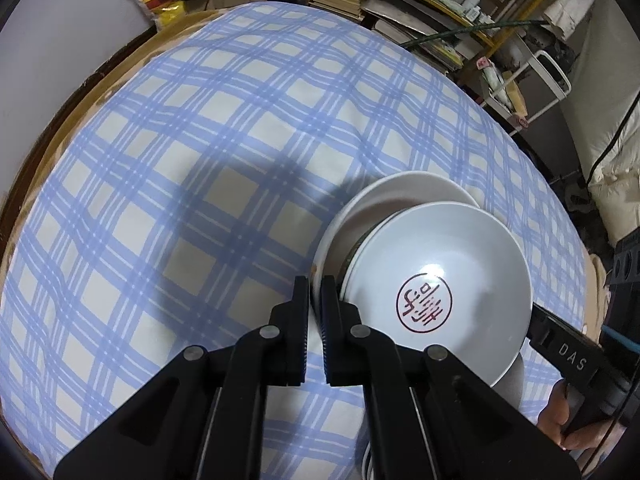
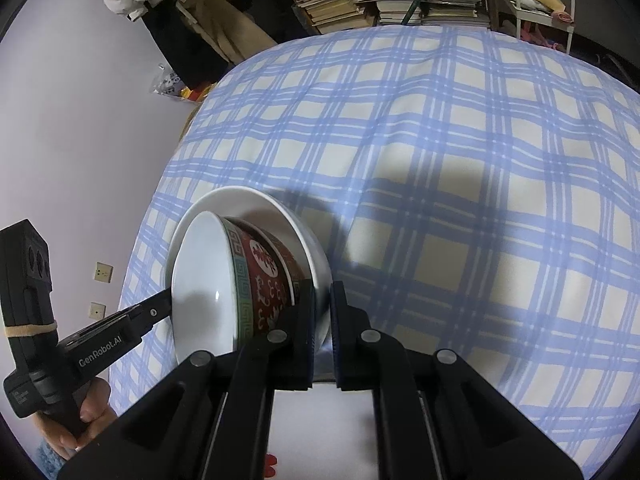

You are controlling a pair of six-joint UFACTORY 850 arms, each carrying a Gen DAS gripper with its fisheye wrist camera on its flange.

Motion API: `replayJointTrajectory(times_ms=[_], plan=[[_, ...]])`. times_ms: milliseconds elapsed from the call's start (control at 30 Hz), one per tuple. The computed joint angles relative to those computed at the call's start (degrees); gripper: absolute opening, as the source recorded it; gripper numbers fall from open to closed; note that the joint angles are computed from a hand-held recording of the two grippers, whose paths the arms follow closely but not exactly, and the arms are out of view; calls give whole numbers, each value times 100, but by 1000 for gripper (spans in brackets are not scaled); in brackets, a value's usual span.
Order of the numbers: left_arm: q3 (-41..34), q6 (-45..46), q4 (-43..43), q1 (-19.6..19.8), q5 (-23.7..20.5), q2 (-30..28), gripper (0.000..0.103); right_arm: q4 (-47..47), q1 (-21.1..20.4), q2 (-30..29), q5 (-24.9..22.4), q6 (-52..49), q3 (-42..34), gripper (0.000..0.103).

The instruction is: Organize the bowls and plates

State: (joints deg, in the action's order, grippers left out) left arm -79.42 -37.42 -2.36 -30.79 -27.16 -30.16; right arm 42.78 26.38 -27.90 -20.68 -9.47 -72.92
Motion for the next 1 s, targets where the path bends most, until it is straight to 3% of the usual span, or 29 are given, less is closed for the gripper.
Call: replayJointTrajectory(times_ms=[200,333,433,567,667,1000], plan=[[14,-24,-69,46,-90,10,18,-124,-29,-26,-144,2,-67,10],[-41,-60,-22,40,-156,-19,18,-148,-54,-68,-238,-85,-126,10],[-49,-21,-39,40,-144,-24,16,-229,-61,-103,-311,-108,-183,10],[-90,69,66,-11,-114,-45,4,-442,-40,-114,-341,-48,-226,10],[-108,-102,279,-47,-109,-55,4,-551,-49,-160,-444,-44,-307,10],[-75,-51,-239,74,-54,-20,3,-1457,57,-239,-539,921,-599,10]])
